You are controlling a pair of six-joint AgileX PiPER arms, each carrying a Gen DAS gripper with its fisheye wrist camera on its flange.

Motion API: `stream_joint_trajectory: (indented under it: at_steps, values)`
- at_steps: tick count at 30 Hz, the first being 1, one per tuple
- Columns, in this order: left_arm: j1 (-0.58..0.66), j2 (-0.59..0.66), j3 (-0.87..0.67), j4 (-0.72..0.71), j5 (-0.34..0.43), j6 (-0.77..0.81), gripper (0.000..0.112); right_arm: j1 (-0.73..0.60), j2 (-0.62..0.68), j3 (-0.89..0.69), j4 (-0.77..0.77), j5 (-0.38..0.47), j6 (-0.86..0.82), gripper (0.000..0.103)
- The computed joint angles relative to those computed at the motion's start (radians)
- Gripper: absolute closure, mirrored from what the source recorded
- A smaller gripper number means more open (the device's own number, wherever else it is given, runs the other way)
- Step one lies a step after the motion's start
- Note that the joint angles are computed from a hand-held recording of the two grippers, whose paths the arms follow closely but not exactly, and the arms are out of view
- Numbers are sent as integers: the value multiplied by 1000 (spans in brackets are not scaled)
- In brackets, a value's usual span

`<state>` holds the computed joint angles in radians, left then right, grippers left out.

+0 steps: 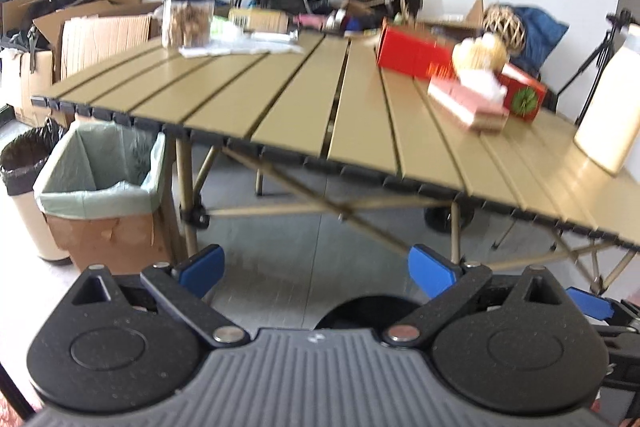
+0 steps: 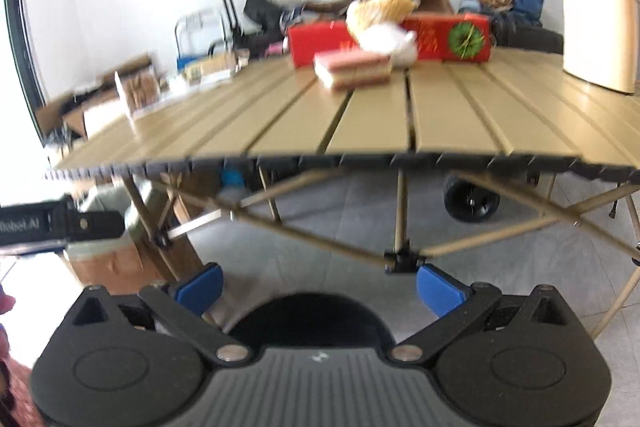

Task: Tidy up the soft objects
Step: 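Raise both open tools from the bin back up toward the table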

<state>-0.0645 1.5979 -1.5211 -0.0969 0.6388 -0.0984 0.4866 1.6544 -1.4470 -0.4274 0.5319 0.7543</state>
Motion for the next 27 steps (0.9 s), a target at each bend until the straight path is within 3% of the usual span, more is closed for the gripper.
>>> stream_joint_trajectory:
  at_steps: [5,9,15,21,27]
  values:
    - [-9,-9,-9,37,-52,-60,9,-25,-78,73,-173,-110,181,0]
    - [-31,20,-71,96,-49,-101,9,-46,-116,117,-349,-197,366,0]
    - [-62,69,-165,205,-82,-182,9,-64,-102,88,-525,-249,519,0]
    - [-78,155,-325,231,-47,-197,9,-75,-69,12,-544,-264,521,0]
    - [-90,261,-521,241,9,-209,9,-80,19,-156,-427,-153,379,0]
